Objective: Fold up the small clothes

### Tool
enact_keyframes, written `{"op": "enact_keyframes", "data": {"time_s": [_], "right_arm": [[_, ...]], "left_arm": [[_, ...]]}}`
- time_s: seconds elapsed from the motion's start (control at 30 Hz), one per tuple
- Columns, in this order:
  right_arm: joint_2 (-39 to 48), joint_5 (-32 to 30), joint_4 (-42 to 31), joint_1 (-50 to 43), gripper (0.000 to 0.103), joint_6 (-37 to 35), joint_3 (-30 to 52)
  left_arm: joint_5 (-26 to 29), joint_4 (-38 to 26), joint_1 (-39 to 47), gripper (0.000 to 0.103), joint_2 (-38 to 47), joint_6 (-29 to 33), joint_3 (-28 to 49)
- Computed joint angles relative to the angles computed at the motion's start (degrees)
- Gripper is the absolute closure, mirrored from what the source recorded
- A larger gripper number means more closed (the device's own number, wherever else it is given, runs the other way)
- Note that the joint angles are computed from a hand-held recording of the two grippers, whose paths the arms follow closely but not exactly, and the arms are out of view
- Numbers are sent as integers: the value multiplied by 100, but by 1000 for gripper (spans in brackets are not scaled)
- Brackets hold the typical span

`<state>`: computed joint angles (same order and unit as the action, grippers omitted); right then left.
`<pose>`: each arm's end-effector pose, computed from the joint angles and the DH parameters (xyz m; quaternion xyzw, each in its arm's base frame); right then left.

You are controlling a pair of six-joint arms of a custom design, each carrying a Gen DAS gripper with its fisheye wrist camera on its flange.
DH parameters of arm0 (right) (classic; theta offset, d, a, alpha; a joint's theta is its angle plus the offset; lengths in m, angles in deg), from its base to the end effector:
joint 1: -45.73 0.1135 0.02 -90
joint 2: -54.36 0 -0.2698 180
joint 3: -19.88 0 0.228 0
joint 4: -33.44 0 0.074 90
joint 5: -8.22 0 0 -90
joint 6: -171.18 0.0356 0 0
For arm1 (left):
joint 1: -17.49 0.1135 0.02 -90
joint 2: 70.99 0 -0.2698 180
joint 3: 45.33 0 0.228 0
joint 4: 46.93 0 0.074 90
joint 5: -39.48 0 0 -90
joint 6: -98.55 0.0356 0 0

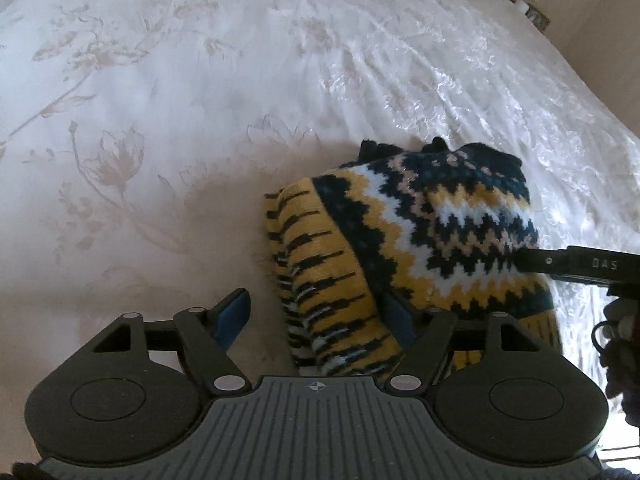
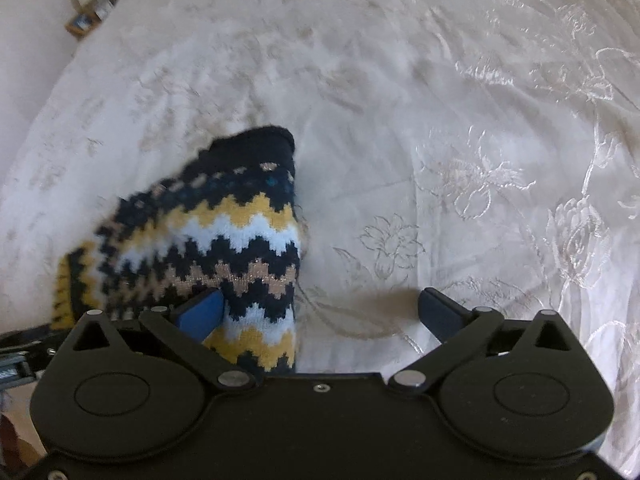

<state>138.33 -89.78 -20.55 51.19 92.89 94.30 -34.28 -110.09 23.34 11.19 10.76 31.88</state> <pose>0.2635 0.0302 0.2462 0.0370 0.9705 0.1012 0.2156 0.2504 0.0157 0.2606 -0.0041 0.9724 -0.1251 0.1971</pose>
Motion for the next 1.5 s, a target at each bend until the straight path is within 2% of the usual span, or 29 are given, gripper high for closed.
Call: {"op": "enact_keyframes", "data": {"time_s": [0.2, 0.4, 0.57, 0.67, 0.83, 0.93, 1.07, 1.23, 1.37, 1.5], "right_arm": [[120, 191, 90, 139, 0, 90, -22], [-120, 308, 229, 201, 0, 147, -186], [-834, 480, 251, 332, 0, 180, -483], [-1314, 660, 128, 466, 0, 179, -639], [-2249, 703, -218, 552, 0, 275, -847], [-2746, 503, -581, 470, 0, 292, -855], [-3248, 658, -1148, 791, 0, 400, -766], [-4064, 570, -1726, 1097, 0, 466, -714], [-4589, 1213, -2219, 2067, 0, 906, -563], [-4888, 2530, -2749, 3918, 0, 2000, -359]], "left_arm": [[113, 89, 165, 18, 110, 230, -96], [143, -71, 240, 18, -14, 380, 44], [33, -196, 300, 17, -588, 222, 68], [-22, -347, 290, 10, -915, 52, 95], [-430, -801, -108, 10, -1436, -259, 330], [-669, -1166, -439, 10, -1740, -616, 510], [-1576, -1730, -1286, 11, -2055, -1397, 784], [-2769, -2462, -2579, 11, -2306, -2416, 1072], [-3135, -2972, -3326, 11, -2545, -3130, 1224], [-3339, -3371, -3819, 11, -2699, -3667, 1329]]}}
